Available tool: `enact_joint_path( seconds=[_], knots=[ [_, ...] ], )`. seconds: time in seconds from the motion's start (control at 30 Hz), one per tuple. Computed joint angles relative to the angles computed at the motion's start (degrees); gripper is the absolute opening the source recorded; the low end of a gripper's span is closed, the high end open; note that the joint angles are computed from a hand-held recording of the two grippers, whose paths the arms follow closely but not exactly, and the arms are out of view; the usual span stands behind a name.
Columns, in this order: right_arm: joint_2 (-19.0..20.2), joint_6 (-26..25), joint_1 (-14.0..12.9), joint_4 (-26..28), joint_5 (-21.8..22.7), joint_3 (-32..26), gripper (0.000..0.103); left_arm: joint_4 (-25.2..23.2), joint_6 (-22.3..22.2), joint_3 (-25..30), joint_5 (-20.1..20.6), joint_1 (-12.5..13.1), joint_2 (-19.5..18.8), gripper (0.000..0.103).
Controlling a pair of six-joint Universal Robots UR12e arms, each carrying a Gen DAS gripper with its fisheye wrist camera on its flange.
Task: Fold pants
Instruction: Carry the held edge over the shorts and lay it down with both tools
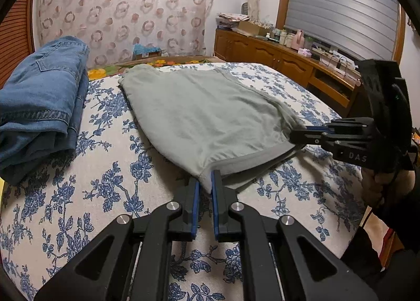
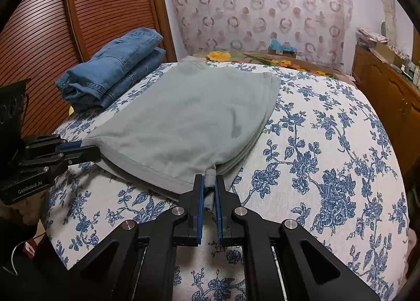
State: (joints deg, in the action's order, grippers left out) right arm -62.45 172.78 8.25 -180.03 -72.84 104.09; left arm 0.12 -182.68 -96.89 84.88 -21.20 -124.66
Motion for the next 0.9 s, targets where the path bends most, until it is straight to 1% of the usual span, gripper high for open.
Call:
enact_joint_path(
  seconds=[0.07,0.17,0.33,0.4,0.57,0.67,0.73,0.9],
  knots=[
    [-0.09,0.09,0.09,0.30,-0.16,-0.15,0.007,-0.59,0.18,0.47,0.36,-0.11,-0.20,0.009],
    [0.25,0.06,-0.02,-1.14,0.00,0.62,0.007,-1.04,-0.17,0.54,0.21,-0.04,-0.28,0.009],
    [0.32,-0.33,0.05,-1.68,-0.39,0.90,0.007,-1.61,-1.00,0.44,0.03,0.14,-0.28,0.009],
    [0.27,-0.16,0.02,-2.49,-0.53,1.19,0.007,-2.00,-1.05,0.53,0.56,0.03,-0.32,0.009],
    [0.26,-0.30,0.08,-2.38,-0.66,1.26,0.007,-2.85,-1.01,0.81,1.07,-0.09,-0.48,0.009],
    [0.13,-0.30,0.03,-2.34,-0.41,1.38,0.007,-2.04,-1.14,0.32,0.24,0.14,-0.26,0.009],
    [-0.11,-0.51,0.10,-1.91,-0.51,1.46,0.007,-0.63,-1.15,-0.29,0.29,0.12,0.04,0.009],
    [-1.67,0.42,-0.41,-2.81,1.93,2.96,0.007,2.03,-0.52,-2.23,0.93,-0.40,1.58,0.009]
  ],
)
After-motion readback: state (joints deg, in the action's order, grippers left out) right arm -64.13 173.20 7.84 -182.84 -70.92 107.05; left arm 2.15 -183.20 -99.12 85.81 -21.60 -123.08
